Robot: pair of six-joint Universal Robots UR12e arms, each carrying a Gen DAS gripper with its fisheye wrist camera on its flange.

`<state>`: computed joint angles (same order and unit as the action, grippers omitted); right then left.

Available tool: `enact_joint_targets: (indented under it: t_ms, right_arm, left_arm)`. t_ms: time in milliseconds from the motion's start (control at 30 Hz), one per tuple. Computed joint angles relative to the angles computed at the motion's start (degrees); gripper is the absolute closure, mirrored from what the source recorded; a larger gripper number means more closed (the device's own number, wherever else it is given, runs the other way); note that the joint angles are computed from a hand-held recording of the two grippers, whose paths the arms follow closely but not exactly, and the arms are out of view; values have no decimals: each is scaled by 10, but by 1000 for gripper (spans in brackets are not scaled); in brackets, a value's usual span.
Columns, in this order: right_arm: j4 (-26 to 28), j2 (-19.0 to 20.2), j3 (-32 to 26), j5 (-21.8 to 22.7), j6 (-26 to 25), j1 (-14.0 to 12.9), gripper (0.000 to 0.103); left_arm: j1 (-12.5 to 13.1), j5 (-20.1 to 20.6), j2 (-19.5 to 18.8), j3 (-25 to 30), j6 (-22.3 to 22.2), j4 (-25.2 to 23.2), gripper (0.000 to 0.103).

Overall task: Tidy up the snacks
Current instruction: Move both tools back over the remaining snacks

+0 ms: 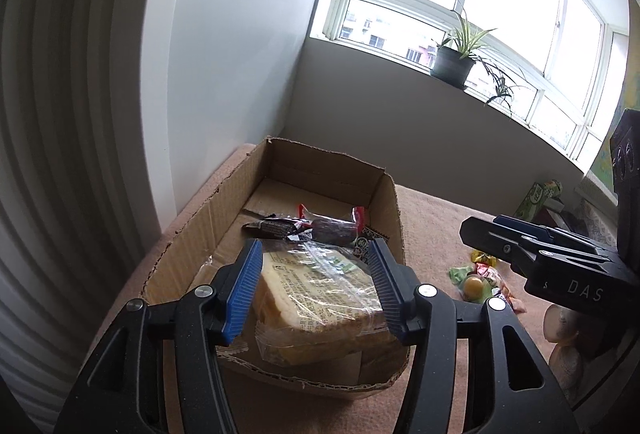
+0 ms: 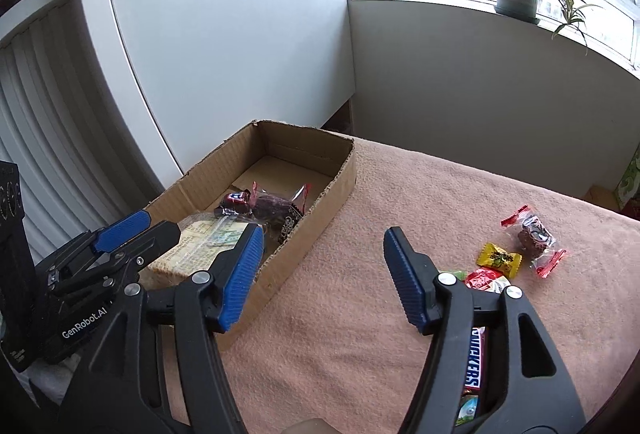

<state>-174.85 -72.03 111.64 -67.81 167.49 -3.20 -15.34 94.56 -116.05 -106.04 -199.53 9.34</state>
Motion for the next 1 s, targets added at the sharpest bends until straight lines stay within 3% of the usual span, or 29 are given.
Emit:
enact_joint_targets:
  t_ms: [367, 567, 1000]
  right_arm:
    - [22, -41, 52, -21, -3, -73, 38]
    - [40, -46, 81, -9, -13, -98, 38]
    - [39, -19, 98, -48, -65, -81, 38]
  left_arm:
    - [-27, -22, -10, 22, 26, -7, 49]
    - [-40, -46, -20, 41, 39, -34, 49]
    - [-56, -97, -48, 89, 49, -125, 49]
